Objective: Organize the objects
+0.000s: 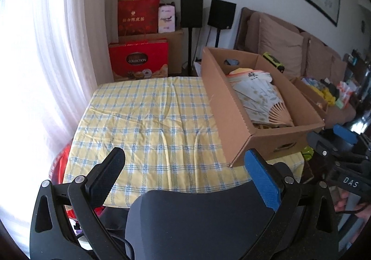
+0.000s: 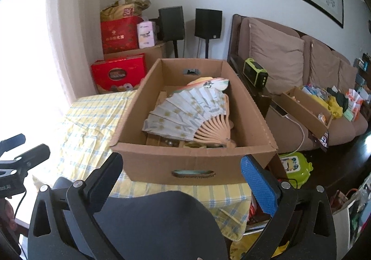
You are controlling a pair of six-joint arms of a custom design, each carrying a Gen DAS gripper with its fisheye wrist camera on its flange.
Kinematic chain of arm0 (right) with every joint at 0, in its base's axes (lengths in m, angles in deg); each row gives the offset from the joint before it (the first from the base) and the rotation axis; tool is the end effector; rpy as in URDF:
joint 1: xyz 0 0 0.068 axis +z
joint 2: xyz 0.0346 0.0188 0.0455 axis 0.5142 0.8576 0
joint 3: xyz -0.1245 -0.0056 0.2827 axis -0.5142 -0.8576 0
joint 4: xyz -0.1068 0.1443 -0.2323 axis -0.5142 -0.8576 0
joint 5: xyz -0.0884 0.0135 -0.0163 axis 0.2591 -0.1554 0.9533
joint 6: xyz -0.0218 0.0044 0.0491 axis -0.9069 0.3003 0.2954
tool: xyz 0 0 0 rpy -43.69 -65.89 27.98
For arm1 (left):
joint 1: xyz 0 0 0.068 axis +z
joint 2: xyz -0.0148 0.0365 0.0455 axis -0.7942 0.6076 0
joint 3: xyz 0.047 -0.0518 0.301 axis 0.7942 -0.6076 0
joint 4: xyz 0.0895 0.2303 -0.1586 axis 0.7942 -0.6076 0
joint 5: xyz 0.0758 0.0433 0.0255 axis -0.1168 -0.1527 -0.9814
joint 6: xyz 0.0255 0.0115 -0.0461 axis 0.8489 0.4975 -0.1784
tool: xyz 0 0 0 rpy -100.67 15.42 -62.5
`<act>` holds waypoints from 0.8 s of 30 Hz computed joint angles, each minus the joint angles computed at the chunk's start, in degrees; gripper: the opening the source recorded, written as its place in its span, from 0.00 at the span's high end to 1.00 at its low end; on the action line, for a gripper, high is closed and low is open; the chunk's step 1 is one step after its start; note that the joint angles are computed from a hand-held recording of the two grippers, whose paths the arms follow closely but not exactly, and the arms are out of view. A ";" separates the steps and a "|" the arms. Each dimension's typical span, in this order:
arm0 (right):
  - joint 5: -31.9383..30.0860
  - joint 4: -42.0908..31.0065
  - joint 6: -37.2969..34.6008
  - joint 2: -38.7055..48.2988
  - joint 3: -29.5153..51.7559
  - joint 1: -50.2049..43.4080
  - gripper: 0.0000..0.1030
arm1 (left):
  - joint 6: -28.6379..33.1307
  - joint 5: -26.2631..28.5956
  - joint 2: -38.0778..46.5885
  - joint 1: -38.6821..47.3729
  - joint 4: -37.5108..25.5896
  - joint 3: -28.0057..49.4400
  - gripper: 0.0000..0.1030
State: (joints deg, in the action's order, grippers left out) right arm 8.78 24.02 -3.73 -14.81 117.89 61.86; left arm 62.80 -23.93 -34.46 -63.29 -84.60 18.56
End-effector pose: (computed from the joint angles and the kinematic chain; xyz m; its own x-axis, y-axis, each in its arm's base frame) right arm 0.1880 0.0979 0.3258 -0.6100 -0.0425 -0.7913 -0.0720 0.9974 0.0019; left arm 0.1863 -0.0338 0.3744 -0.6808 -0.0014 -0.7324 0.0727 0.9949 -0.0695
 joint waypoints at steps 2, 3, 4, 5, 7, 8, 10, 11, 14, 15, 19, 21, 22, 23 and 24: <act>1.22 -0.56 0.34 -0.22 0.39 1.28 0.00 | -0.15 -0.67 -0.40 -0.74 -0.48 0.30 0.00; 1.89 -0.81 0.50 -0.33 0.60 1.96 0.00 | -0.25 -1.86 -0.50 -1.49 -0.74 0.46 0.00; 2.44 -1.05 0.63 -0.41 0.74 2.51 0.00 | -0.27 -2.57 -0.52 -1.93 -0.95 0.57 0.00; 2.89 -1.33 0.81 -0.60 0.78 2.96 0.00 | -0.19 -3.16 -0.42 -2.26 -1.19 0.76 0.00; 3.42 -1.60 1.01 -0.75 1.01 3.48 0.00 | -0.11 -3.28 -0.34 -2.09 -1.43 0.92 0.00; 3.31 -1.67 1.06 -0.81 1.12 3.49 0.00 | -0.26 -3.33 -0.25 -1.94 -1.53 1.06 0.00; 3.07 -1.92 1.27 -0.92 1.28 3.50 0.00 | -0.46 -3.02 -0.29 -1.38 -1.44 1.14 0.00; 3.10 -1.97 1.37 -0.99 1.29 3.59 0.00 | -0.49 -3.12 -0.30 -1.24 -1.40 1.20 0.00; 3.16 -2.07 1.56 -1.10 1.28 3.79 0.00 | -0.28 -2.88 -0.32 -0.55 -1.38 1.15 0.00; 3.02 -2.12 1.66 -1.18 1.29 3.83 0.00 | -0.25 -2.84 -0.39 -0.42 -1.42 1.07 0.00; 3.32 -2.28 1.71 -0.97 1.50 4.43 0.00 | -0.44 -3.05 -0.50 -0.28 -1.48 0.98 0.00; 3.33 -2.30 1.80 -0.84 1.44 4.69 0.00 | -0.57 -3.21 -0.46 -0.23 -1.48 1.08 0.00; 3.41 -2.28 1.86 -0.77 1.39 4.79 0.00 | -0.50 -3.23 -0.46 -0.15 -1.42 1.13 0.00; 3.44 -2.28 1.87 -0.76 1.37 4.83 0.00 | -0.53 -3.59 -0.49 -0.21 -1.41 1.16 0.00; 3.46 -2.29 1.92 -0.68 1.41 4.88 0.00 | -0.41 -3.61 -0.52 -0.03 -1.39 1.13 0.00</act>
State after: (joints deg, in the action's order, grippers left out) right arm 12.23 21.73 -1.82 -15.49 119.30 66.74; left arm 62.39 -27.55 -34.98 -63.32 -85.99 19.69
